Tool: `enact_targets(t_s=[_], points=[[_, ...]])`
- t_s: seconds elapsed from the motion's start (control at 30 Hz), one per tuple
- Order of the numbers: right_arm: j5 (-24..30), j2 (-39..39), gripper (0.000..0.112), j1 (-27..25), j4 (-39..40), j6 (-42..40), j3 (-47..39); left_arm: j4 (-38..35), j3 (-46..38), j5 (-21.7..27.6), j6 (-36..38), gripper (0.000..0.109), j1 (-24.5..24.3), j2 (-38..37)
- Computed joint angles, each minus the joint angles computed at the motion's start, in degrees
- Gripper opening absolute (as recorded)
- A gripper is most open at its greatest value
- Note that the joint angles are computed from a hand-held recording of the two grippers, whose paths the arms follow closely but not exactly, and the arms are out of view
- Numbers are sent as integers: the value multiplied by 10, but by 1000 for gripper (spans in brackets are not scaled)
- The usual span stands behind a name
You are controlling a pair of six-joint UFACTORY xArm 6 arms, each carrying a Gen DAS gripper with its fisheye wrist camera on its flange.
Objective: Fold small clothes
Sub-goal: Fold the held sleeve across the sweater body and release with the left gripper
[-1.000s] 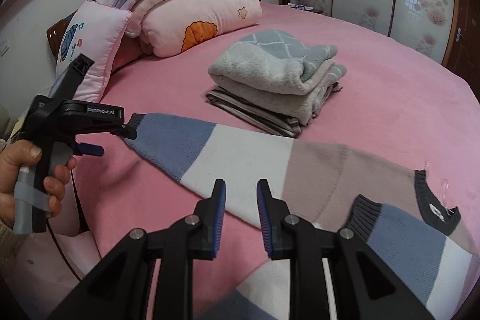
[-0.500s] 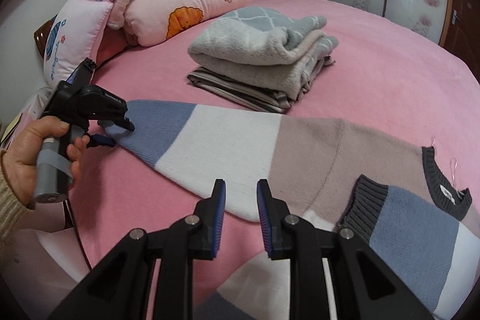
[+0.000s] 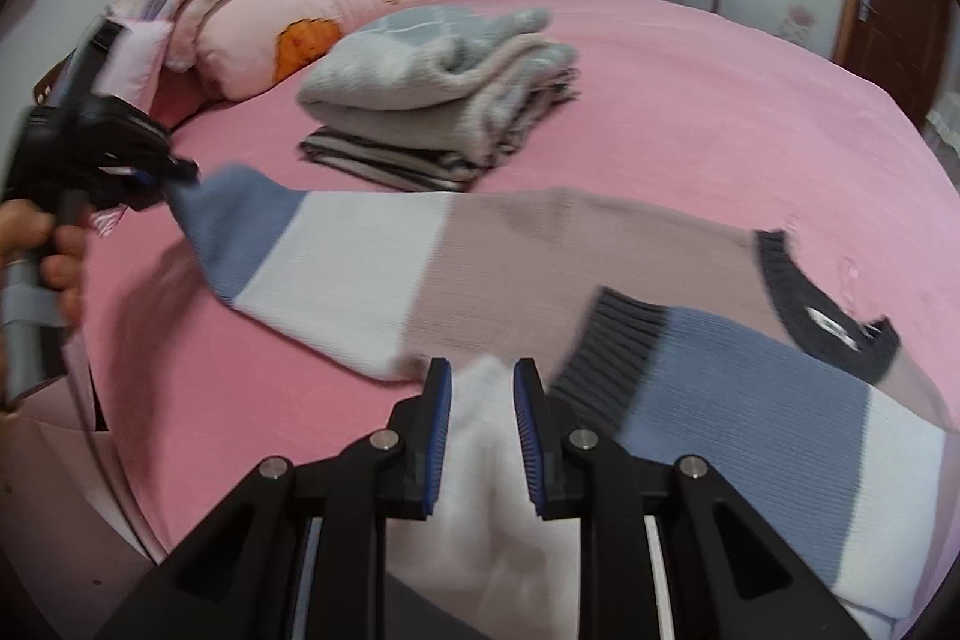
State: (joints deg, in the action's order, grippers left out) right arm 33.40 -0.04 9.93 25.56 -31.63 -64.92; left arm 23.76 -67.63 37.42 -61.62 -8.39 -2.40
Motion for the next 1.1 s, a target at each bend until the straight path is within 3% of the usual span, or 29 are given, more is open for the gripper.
enact_targets(t_s=[0.27,0.63,0.9,1.1], points=[[1,-30,21,-82,7,-1,20,-69,-85,-49,104,5,-109,59],[3,-42,21,-189,33,-25,39,-193,-183,-121,164,5,-212,192],[15,-33,21,-258,61,-58,44,-300,-266,-146,242,5,-279,293],[31,-22,21,-286,72,-89,36,-352,-299,-129,304,5,-308,346]])
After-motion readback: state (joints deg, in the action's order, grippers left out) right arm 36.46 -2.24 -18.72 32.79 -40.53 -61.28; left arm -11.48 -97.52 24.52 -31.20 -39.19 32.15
